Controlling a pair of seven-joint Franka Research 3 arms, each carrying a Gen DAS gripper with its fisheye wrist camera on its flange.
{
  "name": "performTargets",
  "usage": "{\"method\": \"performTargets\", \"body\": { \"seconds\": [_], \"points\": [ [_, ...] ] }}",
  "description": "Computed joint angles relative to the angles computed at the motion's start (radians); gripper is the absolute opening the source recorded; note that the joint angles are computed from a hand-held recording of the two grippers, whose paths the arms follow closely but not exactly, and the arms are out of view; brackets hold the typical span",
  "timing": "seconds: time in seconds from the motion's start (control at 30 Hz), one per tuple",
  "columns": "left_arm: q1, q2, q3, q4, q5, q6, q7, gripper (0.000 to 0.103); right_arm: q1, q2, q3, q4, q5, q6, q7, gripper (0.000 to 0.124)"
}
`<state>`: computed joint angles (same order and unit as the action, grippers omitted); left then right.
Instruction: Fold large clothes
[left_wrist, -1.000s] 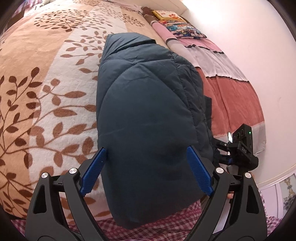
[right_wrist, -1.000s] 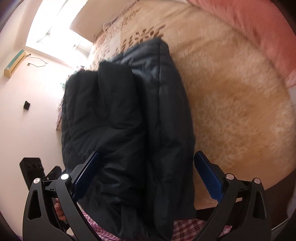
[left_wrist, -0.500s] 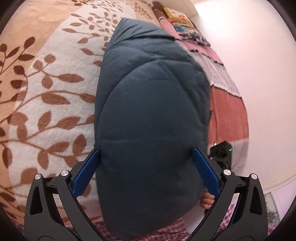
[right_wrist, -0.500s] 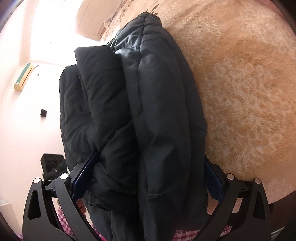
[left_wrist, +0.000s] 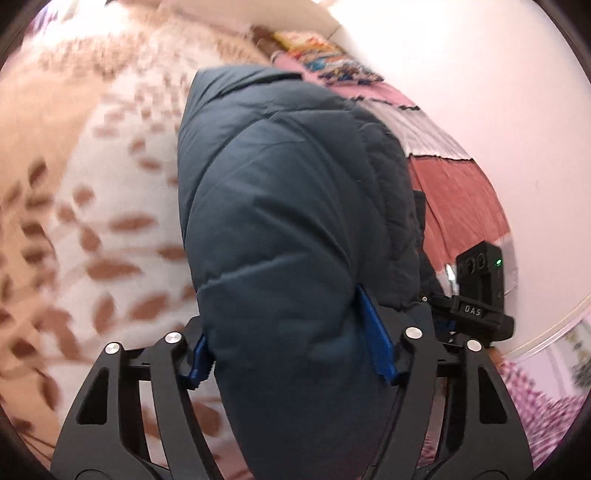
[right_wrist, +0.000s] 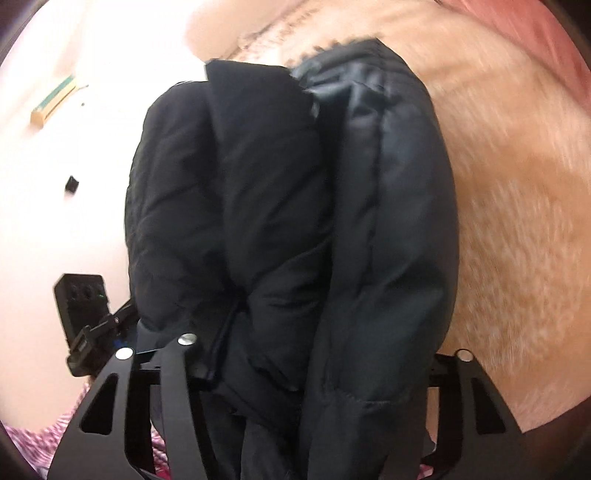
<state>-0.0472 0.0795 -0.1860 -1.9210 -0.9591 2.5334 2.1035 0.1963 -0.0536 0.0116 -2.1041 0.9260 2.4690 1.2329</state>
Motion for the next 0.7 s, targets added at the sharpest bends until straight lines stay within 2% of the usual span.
{"method": "performTargets", "body": {
  "seconds": [0.17,0.3,0.43,0.53,0.6,0.63,0.67,0.7],
  "points": [
    [0.032,0.040,0.025,0.062,0.077,0.085,-0.035,0.067,0.041,0.081,0.043,0.108,-0.090,0.076,0.036,0.050],
    [0.089,0.115,0.031,0.150,0.155,0.110,-0.092,0.067,0.077,0.278,0.076,0.350,-0.203,0.083,0.120,0.050],
    [0.149,0.175,0.008,0.206,0.197,0.098,-0.110,0.067,0.095,0.440,0.110,0.566,-0.347,0.062,0.226,0.049],
    [0.189,0.188,-0.026,0.199,0.165,0.100,-0.070,0.070,0.114,0.453,0.104,0.571,-0.373,0.061,0.254,0.050],
    [0.197,0.192,-0.040,0.192,0.149,0.120,-0.053,0.073,0.068,0.417,0.134,0.514,-0.333,0.077,0.217,0.055],
    [0.201,0.186,-0.044,0.179,0.141,0.130,-0.052,0.077,0.068,0.395,0.122,0.479,-0.291,0.078,0.191,0.058],
    [0.201,0.181,-0.042,0.171,0.145,0.132,-0.069,0.078,0.076,0.399,0.106,0.480,-0.267,0.072,0.200,0.067],
    [0.199,0.180,-0.040,0.171,0.154,0.134,-0.084,0.080,0.064,0.430,0.125,0.515,-0.300,0.078,0.255,0.077]
  ]
}}
